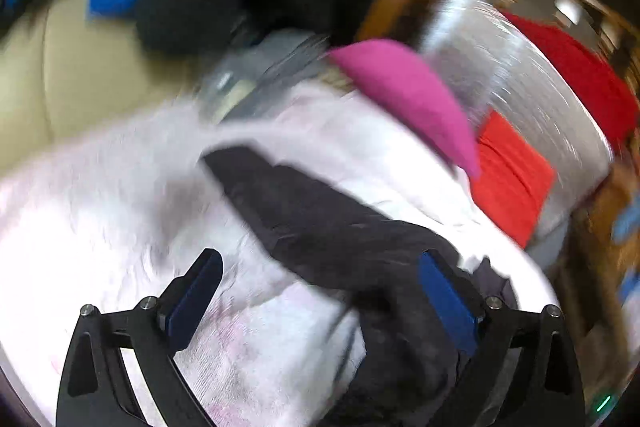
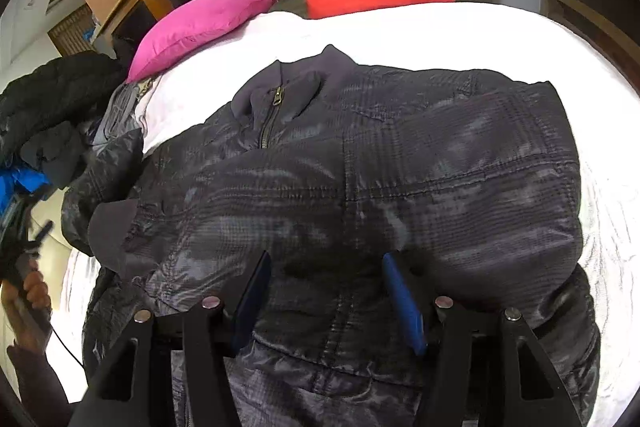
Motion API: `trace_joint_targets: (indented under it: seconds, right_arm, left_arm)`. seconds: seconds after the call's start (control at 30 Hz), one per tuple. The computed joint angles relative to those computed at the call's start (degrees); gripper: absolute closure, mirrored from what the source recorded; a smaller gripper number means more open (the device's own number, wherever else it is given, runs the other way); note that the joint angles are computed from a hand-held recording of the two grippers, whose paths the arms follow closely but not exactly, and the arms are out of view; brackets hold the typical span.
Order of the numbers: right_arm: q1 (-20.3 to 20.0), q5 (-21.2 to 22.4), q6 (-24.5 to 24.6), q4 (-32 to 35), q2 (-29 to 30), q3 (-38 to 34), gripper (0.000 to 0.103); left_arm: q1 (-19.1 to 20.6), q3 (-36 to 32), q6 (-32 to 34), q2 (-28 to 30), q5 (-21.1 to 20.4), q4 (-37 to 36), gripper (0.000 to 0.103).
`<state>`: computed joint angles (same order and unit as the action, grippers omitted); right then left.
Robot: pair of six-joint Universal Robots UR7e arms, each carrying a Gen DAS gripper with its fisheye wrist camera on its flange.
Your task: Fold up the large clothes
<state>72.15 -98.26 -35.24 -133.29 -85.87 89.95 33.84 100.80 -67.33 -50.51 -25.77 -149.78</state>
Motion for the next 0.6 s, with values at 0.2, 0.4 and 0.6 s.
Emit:
trace_joint_targets:
  seconds: [0.2, 0.4, 0.6]
  right_arm:
    - [0.78, -0.56, -1.22, -1.22, 0.49, 0.91, 0.041]
    - [0.92, 0.52, -1.59, -2.57, 0.47, 1.71, 0.041]
    - [0.44, 6.21, -5.16, -3.58, -0.34, 3.55, 0.043]
  left_arm:
    - [5.28, 0.72, -0.67, 0.27, -8.33, -9.01, 0.005]
    - [10.19, -2.04, -0.99, 2.14, -15.43, -11.71, 0.006]
    - [12.11, -3.11, 0.82, 3.66, -17.51, -16.97, 0.040]
